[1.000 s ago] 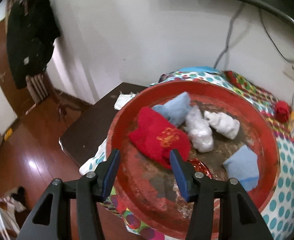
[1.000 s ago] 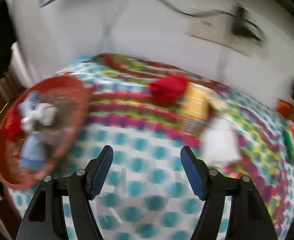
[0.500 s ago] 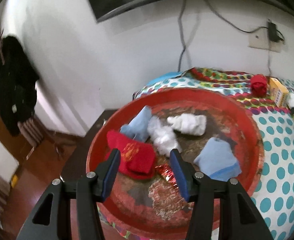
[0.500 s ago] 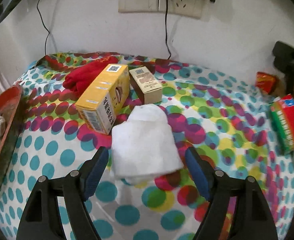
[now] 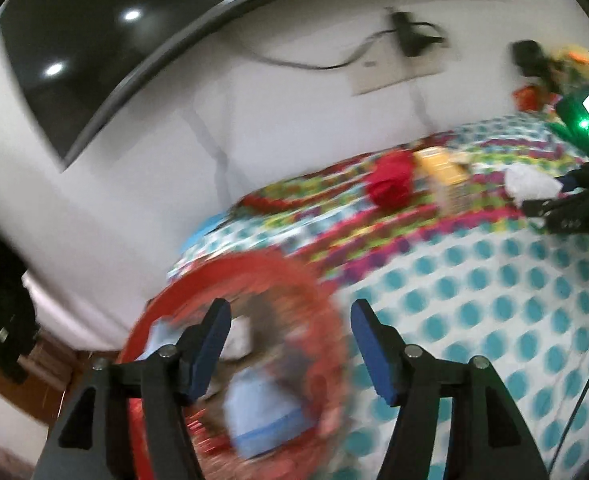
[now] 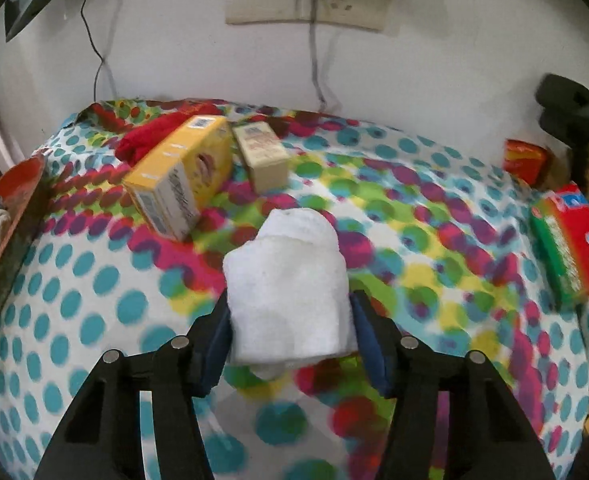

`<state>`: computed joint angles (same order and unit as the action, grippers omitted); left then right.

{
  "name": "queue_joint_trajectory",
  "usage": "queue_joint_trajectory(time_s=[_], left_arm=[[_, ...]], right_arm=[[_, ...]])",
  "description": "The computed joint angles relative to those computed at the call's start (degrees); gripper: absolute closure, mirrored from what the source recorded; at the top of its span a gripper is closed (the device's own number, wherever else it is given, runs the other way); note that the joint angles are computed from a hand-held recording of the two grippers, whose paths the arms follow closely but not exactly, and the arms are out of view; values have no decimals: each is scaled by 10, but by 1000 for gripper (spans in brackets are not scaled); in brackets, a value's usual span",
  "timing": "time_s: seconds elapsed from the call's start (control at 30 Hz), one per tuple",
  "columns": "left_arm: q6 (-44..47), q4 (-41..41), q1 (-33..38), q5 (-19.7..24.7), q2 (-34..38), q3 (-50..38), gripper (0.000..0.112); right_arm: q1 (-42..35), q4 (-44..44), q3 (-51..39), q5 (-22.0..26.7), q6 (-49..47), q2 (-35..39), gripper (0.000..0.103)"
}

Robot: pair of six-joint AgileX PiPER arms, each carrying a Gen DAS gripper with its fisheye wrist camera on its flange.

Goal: Organize objects
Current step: 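Move both tools back over the yellow box and white folded sock, then grasp the yellow box with the left tool while the right tool grasps the white folded sock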

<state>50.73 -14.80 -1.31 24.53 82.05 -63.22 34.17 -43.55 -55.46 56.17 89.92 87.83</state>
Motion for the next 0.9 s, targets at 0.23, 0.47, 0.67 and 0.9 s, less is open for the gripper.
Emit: queue_joint_trajectory(time_s=[0.23,0.47,0.67,0.9], left_arm=[[-99,1,-111,174,130,-160,48],[-221,28,-180,232,260,-302,48],[-314,99,-210,277,357,-419,48],[-310,52,-200,300,395,-466,49]], right_arm=[[6,-7,53,-17,26,-46,49],[8,-6,49,-12,22,-41,48],[8,-5,54,-18,21,-44,45],[10,-1,44,-13,11,-35,41]])
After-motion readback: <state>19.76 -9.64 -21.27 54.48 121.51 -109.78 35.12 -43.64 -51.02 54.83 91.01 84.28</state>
